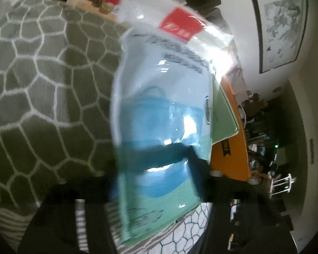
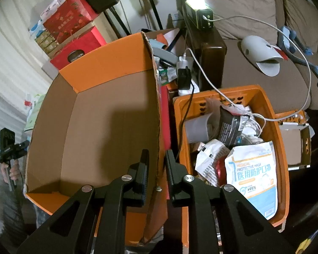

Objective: Organize objects
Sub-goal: 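Close the left gripper on the medical mask bag's bottom edge, then lift the mask bag with the left gripper and carry it over the cardboard box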

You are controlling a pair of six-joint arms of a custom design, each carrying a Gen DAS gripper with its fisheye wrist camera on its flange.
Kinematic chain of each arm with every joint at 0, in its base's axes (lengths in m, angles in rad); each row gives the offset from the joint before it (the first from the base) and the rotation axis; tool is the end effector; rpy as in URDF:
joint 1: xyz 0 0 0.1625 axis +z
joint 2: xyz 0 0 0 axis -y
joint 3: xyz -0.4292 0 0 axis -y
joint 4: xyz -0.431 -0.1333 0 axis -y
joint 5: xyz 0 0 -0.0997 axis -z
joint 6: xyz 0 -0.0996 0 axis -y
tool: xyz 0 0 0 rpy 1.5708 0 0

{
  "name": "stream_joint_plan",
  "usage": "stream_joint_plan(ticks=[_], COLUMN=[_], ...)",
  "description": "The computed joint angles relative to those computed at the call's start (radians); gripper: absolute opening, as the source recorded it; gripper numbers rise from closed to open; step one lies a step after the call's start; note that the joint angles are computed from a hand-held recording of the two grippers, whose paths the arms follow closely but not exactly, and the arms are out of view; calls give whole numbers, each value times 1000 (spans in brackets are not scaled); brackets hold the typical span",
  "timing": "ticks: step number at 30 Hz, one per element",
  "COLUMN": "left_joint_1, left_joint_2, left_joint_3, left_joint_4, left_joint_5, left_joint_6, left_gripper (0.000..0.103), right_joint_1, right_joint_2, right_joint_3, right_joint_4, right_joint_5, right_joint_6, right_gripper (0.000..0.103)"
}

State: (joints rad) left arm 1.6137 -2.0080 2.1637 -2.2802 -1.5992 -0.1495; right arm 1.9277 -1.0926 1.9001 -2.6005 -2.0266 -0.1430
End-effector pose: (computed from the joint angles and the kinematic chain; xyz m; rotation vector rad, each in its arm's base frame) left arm 0.1467 -0.3753 0.4522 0.2732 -2.9560 0.8401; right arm 0.2978 -0.5426 0.1669 0.5978 -2.6230 0.3649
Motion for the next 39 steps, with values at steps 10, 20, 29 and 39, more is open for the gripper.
stream_joint_plan(ticks=[10, 20, 29, 39], left_joint_1=[-42, -223, -362, -589], left_joint_2=[-112, -251, -323, -286], left_joint_3=[63, 119, 109, 82], left_joint_4=[-39, -58, -38, -48], left_joint_5=[60, 183, 257, 395], left_joint_6=[-48, -240, -304, -368], left_gripper=[21, 10, 9, 9], right_joint_1=[8, 5, 6, 2], right_joint_2=[8, 6, 5, 1], right_joint_3=[-4, -5, -7, -6], right_joint_4=[-2, -4, 2, 6], right_joint_5=[-17, -11, -5, 5], right_joint_6=[8, 14, 23, 25], right_gripper=[16, 16, 16, 16])
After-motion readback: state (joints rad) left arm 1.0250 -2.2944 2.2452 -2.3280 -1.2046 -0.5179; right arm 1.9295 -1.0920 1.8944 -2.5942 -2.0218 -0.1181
